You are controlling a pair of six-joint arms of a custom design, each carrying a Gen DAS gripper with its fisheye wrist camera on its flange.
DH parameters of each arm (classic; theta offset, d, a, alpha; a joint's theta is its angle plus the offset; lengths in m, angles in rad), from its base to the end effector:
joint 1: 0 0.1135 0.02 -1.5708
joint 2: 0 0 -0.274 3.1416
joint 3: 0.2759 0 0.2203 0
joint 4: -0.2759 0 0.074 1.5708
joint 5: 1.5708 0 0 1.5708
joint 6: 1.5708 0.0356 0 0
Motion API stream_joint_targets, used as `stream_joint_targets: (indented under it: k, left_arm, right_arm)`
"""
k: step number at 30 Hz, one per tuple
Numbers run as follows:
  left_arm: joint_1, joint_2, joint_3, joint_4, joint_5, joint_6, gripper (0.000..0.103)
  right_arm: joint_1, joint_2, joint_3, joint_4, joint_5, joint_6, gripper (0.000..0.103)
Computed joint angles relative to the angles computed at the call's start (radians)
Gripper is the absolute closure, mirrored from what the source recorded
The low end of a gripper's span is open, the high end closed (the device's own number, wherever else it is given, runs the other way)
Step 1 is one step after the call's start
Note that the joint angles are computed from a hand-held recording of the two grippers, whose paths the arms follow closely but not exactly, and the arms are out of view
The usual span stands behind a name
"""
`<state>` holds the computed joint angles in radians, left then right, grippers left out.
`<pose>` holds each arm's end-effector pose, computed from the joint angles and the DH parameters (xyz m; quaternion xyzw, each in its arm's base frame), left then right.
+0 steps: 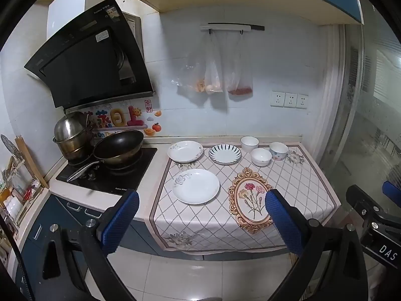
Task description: Organize plates and bowls
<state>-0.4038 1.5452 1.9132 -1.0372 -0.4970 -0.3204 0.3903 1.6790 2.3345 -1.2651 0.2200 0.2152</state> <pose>0.2566 -0.0912 0.4543 -0.0707 0.8762 0.0574 0.4733 0.2528 0.0956 0.5004 -0.0265 0.8824 0.0441 0.4676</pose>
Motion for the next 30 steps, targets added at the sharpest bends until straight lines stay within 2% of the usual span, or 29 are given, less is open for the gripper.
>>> stream_joint_targets:
  k: [14, 19, 30]
  left_arm:
    - [-0.008, 0.006, 0.022, -0.024, -0.006, -0.004, 0.000]
    - [-0.001, 0.001, 0.006, -0.010, 0.000, -0.003, 0.000]
    - [-0.001, 0.000, 0.014, -0.021, 0.000, -0.003, 0.000]
  right_arm:
    - [-0.001, 0.003, 0.007, -0.007, -0.004, -0.002, 0.000]
    - [-0.006, 0.056, 0.101, -0.051, -0.011, -0.012, 0.000]
    - [-0.003, 0.051, 0.067, -0.023, -0.012, -0.017, 0.000]
